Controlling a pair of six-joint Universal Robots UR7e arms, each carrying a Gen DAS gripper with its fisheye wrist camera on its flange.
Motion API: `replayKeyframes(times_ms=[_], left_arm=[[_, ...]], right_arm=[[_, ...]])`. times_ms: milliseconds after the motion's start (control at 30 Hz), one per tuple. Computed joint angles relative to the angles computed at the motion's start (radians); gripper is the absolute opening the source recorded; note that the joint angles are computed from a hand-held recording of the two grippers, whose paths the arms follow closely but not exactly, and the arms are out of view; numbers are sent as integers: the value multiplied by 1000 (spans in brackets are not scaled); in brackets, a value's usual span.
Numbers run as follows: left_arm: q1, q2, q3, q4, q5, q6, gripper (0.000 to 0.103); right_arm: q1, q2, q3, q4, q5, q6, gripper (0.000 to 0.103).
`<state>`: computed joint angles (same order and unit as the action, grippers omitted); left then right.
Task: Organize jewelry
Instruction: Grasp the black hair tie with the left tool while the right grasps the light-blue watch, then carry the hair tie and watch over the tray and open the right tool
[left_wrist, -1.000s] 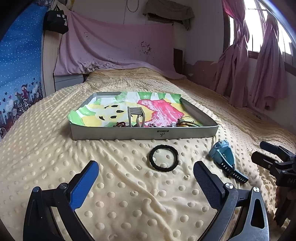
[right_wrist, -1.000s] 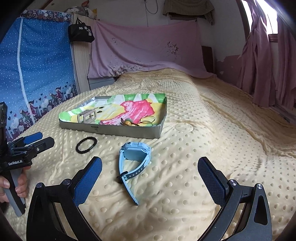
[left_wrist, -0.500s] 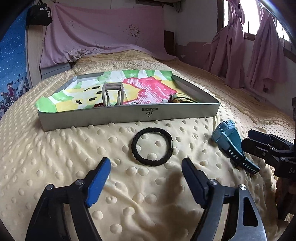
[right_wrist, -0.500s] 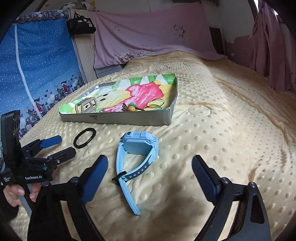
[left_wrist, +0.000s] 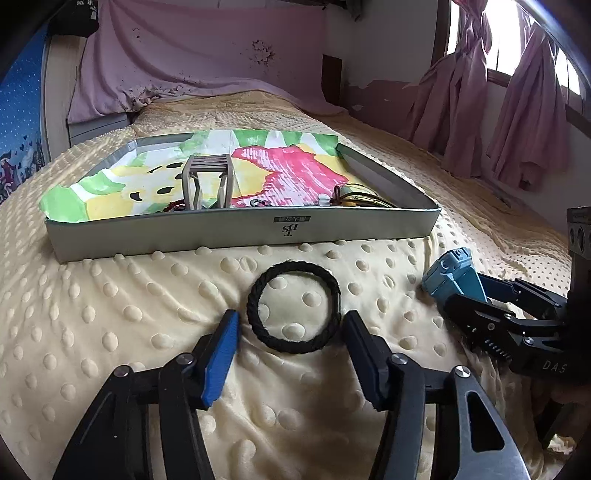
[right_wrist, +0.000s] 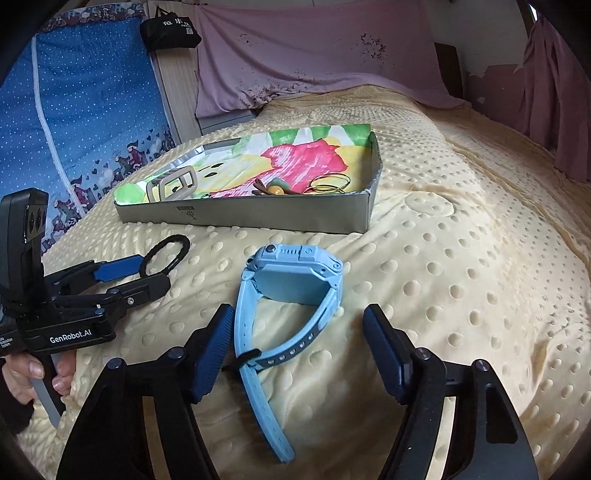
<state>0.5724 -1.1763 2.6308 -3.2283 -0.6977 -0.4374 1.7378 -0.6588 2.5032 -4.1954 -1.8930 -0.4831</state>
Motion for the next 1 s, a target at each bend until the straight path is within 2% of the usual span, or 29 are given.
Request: replayKeyframes(times_ms=[200,433,733,900,1000], left_arm=[[11,10,-2,-35,-28,25,29],[-8,26,11,-68,-16,30,7],[-52,35,32,-132,28,31,6],[-99,8,28,-84,81,0,6],[-106,-45,6,-4,68,-12,6]], right_arm=[[6,15,-16,-5,10,-4,51],[-7,22,-9,-29,29,-1,49],[1,33,-6,-66,24,-13,47],[17,32,-12,-69,18,-8,47],[31,26,-10,-96,30,4,47]])
